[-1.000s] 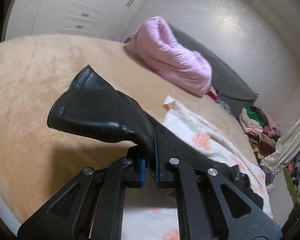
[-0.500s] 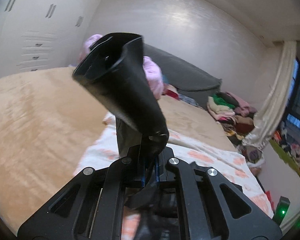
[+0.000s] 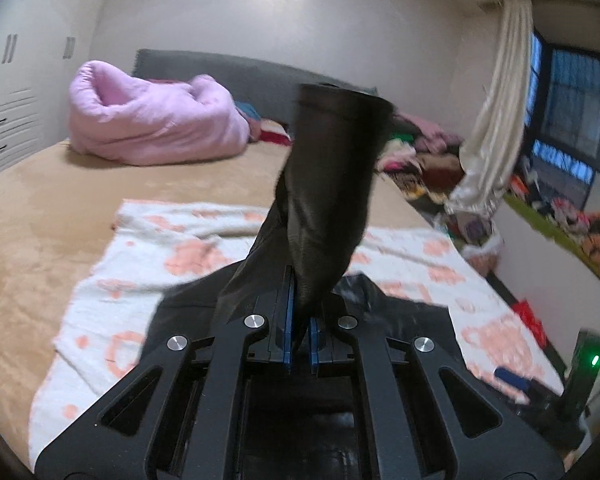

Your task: Fold large clothes

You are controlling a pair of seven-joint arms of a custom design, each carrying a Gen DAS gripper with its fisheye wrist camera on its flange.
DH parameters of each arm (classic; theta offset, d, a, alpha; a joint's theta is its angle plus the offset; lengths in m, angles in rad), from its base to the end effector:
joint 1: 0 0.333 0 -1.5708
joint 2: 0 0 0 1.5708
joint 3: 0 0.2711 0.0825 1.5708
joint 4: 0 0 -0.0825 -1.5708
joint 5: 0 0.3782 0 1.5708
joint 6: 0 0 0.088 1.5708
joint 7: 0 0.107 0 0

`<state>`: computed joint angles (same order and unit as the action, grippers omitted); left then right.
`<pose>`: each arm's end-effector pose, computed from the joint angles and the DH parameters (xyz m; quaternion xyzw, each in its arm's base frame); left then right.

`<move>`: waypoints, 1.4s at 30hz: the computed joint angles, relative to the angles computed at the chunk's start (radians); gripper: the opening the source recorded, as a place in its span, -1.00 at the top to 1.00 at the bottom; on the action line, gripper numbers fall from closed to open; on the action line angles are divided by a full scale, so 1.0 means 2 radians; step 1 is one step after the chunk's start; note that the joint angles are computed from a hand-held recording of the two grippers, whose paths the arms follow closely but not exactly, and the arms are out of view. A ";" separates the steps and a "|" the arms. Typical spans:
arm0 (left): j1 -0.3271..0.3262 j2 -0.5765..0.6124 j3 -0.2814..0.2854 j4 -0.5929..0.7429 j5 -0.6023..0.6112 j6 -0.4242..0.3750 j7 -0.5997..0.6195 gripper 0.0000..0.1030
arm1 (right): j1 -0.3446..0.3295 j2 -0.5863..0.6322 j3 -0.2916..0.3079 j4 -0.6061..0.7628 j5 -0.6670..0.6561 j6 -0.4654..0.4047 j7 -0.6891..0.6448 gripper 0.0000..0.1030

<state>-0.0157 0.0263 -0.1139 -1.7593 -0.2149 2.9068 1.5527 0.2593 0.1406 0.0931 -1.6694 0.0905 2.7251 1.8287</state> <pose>0.6076 -0.0652 0.6333 -0.6178 0.5770 -0.4512 0.2862 0.6078 0.2158 0.5851 -0.6409 0.6267 -0.1681 0.4101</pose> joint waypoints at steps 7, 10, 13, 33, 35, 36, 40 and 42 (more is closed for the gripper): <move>-0.019 0.028 -0.010 0.001 0.022 -0.030 0.014 0.99 | -0.018 -0.017 -0.006 -0.030 0.040 0.007 -0.010 -0.91; -0.028 0.039 -0.011 0.007 0.041 -0.048 0.010 0.99 | -0.022 -0.019 -0.006 -0.033 0.055 0.006 -0.020 -0.91; -0.036 0.048 -0.011 0.010 0.063 -0.066 0.009 0.96 | -0.024 -0.018 -0.007 -0.034 0.066 0.003 -0.026 -0.91; -0.067 0.043 0.003 -0.049 0.250 -0.096 -0.055 0.80 | -0.055 0.054 0.030 0.041 0.336 -0.118 -0.155 -0.55; -0.065 0.038 0.001 -0.057 0.260 -0.092 -0.061 0.73 | -0.056 0.069 0.033 0.058 0.348 -0.136 -0.155 -0.51; -0.064 0.035 0.001 -0.061 0.264 -0.091 -0.062 0.67 | -0.056 0.077 0.035 0.067 0.352 -0.146 -0.150 -0.45; -0.059 0.020 -0.004 -0.083 0.271 -0.084 -0.062 0.02 | -0.058 0.101 0.042 0.095 0.366 -0.162 -0.146 -0.18; -0.054 0.011 -0.008 -0.094 0.251 -0.082 -0.050 0.02 | -0.056 0.110 0.043 0.106 0.362 -0.164 -0.141 -0.01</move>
<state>-0.1239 0.0473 -0.1296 -1.9477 0.2866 2.7422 1.4528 0.1465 0.3601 0.1791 -1.4581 0.8137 2.3979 1.5468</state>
